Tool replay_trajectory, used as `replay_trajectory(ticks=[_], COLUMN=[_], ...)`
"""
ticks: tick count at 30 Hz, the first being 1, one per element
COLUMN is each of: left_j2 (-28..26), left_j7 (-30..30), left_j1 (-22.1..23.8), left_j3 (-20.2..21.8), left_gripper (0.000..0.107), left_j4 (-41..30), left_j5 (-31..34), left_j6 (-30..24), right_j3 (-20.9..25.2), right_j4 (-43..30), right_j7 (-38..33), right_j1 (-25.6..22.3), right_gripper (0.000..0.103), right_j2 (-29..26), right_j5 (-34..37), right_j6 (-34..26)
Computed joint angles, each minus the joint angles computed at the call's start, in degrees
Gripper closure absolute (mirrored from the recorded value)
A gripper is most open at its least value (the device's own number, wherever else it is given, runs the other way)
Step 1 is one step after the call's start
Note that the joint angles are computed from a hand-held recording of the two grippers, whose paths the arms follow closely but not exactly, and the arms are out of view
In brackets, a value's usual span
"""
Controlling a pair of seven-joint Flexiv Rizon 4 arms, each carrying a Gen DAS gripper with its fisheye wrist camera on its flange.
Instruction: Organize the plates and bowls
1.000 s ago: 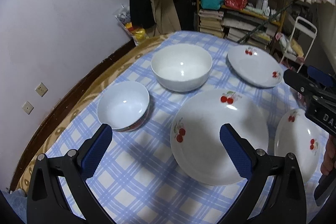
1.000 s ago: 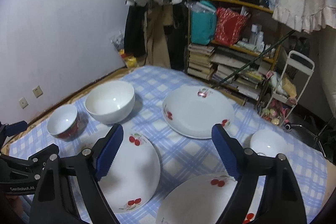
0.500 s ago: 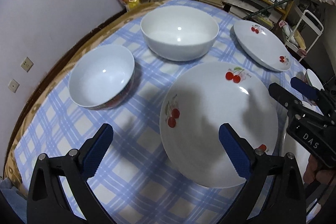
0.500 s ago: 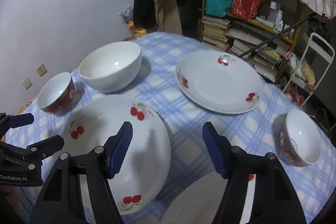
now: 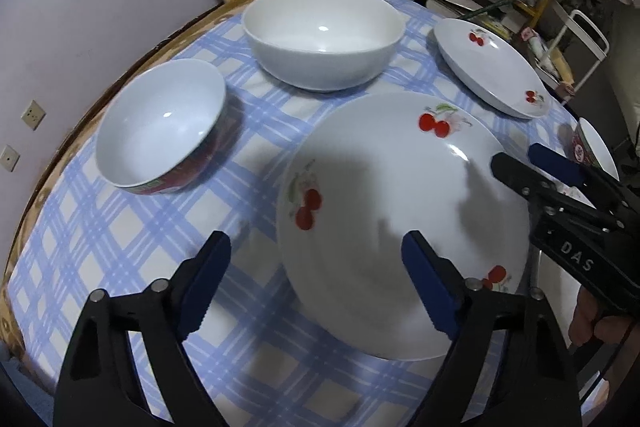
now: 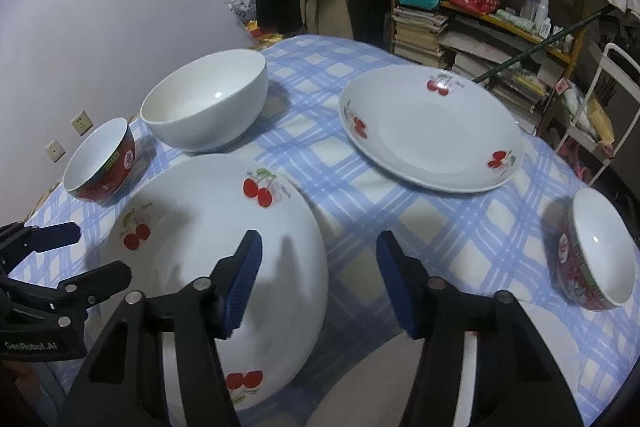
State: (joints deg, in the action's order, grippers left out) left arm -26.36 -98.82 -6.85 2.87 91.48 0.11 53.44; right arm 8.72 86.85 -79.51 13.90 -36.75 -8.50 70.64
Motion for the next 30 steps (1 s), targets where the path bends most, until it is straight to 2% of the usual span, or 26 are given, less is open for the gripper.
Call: replay_trajectory(ticks=[2,4,5,7,9,10,12,16,20,30], left_j2=[-0.2,-0.4,-0.6,-1.0,-1.4,-1.6,-1.8,-2.4,-2.6,-2.7], left_j7=[0.4,1.4,1.5,1.3,0.7,0.6,0.6,0.1,0.2,1.0], left_j1=[0.3,0.6,0.6,0.4,0.0,0.0,0.5,1.3,1.8,2.3], left_j3=[-0.4,-0.8,-0.8,-0.5,0.0,0.0,-0.2,-0.6,-0.9,-1.3], left_gripper=[0.031,0.04,0.048,0.056,0.06,0.063,0.066,0.079,0.082,0.08], left_j4=[0.2,0.5,0.4,-0.1,-0.4,-0.6,-0.6,-1.0,-0.9,-0.5], left_j5=[-0.6,-1.3,-1.4,-1.3,-0.7,-0.6,-1.3,-3.1,-4.2,-5.6], left_j6=[0.2,0.6,0.4,-0.4,-0.7,-0.9,-1.4,-3.4,-3.7,-3.6], right_j3=[0.1,1.1,1.4,2.0,3.2,3.6,3.3,2.8,4.5,6.0], right_j4=[-0.1,-0.7,-1.0,-1.6,-2.2,-2.5,-2.7,-3.0,-4.7,-7.8], right_j7=[-0.2,-1.1,-1.5,-1.9,-3.1,-3.6,-3.8,-3.6,-4.5,-7.4], right_j1=[0.1,-0.6,-0.8,-1.2,-2.0,-2.3,-2.0,-1.7,-3.2,-4.4], right_gripper=[0.044,0.054,0.058,0.063,0.071,0.08,0.083,0.091,0.092,0.091], right_j2=[-0.2,-0.5,-0.6,-0.8,-1.1,-1.2,-1.2,-1.2,-1.8,-2.6], right_j5=[-0.1,0.6,1.0,2.0,3.6,4.2,4.7,5.6,8.5,14.1], right_j6=[-0.5,-1.6,-2.1,-3.2,-4.1,-4.5,-5.1,-5.8,-8.1,-12.9])
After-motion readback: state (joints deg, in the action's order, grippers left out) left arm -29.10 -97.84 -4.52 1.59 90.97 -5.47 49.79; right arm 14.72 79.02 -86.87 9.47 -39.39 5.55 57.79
